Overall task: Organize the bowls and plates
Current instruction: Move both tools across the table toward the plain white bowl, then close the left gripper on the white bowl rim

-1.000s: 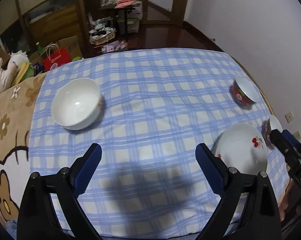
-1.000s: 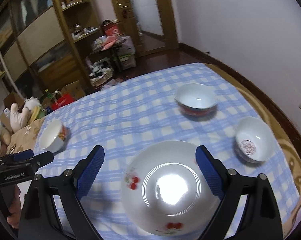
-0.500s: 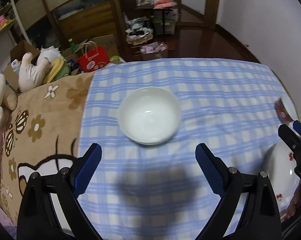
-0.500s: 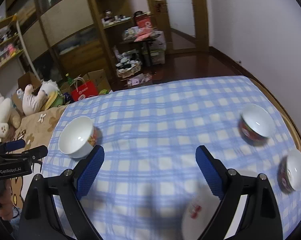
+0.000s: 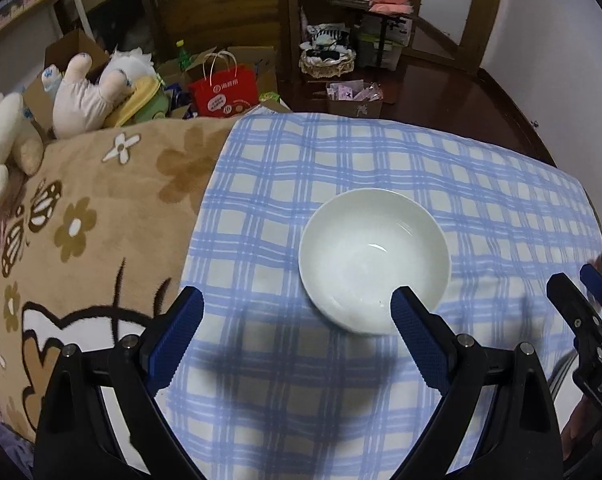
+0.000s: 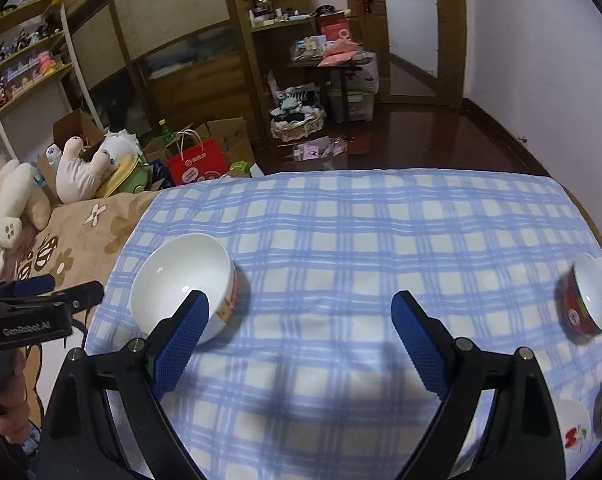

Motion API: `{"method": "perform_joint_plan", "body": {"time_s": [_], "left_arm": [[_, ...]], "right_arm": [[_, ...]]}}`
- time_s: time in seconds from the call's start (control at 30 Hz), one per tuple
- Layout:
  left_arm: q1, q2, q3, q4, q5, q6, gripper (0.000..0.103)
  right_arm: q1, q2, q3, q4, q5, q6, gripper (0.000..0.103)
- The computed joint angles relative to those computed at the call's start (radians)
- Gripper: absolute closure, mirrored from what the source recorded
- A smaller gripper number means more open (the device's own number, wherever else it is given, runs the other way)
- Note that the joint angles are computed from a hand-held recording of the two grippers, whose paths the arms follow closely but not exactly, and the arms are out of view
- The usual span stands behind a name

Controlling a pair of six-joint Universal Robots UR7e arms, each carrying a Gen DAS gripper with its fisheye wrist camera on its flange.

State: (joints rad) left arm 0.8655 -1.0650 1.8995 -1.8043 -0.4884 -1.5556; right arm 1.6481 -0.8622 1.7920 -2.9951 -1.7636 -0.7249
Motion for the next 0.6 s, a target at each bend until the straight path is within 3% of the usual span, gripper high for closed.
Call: {"method": "perform_joint_plan", "body": {"time_s": [0.37, 0.6], "left_arm": [[0.07, 0.041, -0.02, -0.099, -0.022, 0.094, 0.01], [0.106, 0.048, -0.014, -0.141, -0.044, 0.065, 0.011]], "right_arm": [[0.036, 0.099, -0.134, 0.184, -0.028, 0.1, 0.013], [0.045, 0.163, -0.194, 0.25, -0.058, 0.118, 0.026]]}}
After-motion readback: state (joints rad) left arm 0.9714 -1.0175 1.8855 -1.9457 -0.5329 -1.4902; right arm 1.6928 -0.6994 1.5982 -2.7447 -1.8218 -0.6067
